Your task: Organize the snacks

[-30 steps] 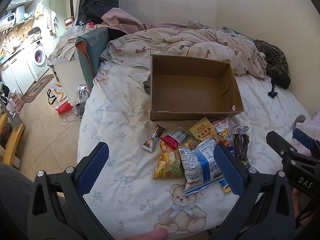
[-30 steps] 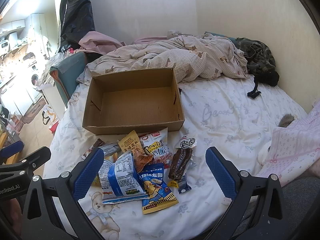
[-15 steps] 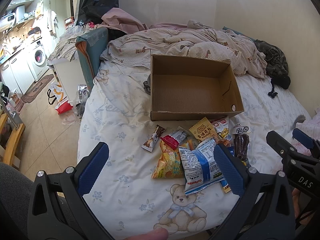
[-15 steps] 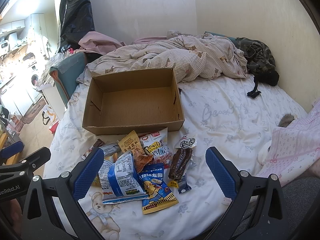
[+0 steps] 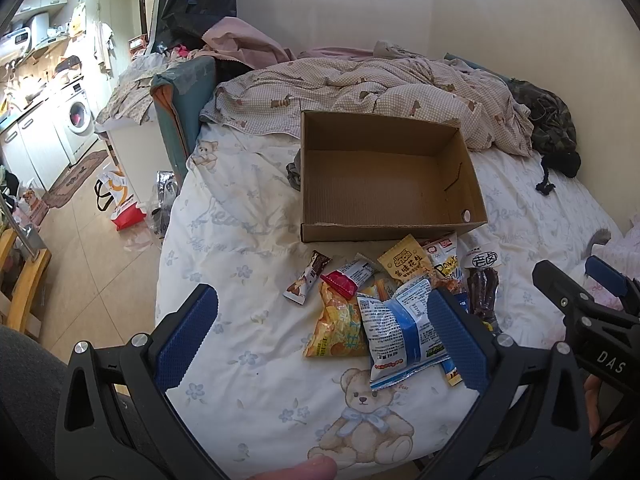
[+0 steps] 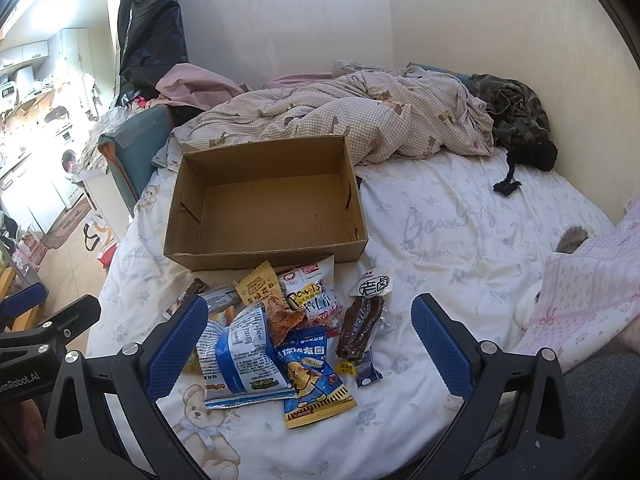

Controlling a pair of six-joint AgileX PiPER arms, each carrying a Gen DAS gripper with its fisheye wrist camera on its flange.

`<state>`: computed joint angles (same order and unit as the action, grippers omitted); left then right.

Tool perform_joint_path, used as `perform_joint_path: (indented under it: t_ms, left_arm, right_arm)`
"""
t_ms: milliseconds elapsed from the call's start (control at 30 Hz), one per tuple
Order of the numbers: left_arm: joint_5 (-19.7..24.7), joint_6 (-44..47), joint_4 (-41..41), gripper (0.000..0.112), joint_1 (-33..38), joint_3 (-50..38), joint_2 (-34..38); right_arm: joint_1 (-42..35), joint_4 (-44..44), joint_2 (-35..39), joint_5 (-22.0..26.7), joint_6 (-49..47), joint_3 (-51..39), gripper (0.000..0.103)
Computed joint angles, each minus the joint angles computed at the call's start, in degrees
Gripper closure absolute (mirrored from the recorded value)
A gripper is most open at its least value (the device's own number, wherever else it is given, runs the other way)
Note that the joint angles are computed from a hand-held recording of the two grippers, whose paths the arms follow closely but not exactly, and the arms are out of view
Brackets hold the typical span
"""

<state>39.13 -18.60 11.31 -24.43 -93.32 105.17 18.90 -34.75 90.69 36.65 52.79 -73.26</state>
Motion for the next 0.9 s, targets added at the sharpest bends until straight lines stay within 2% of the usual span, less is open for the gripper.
perform_joint_path:
  t_ms: [900]
  left_arm:
    - [1.9, 0.6, -0.3, 0.009, 0.2, -1.7, -0.1]
  right_arm:
    - [-0.7, 1.3, -0.3, 0.1, -1.4, -0.3, 0.000]
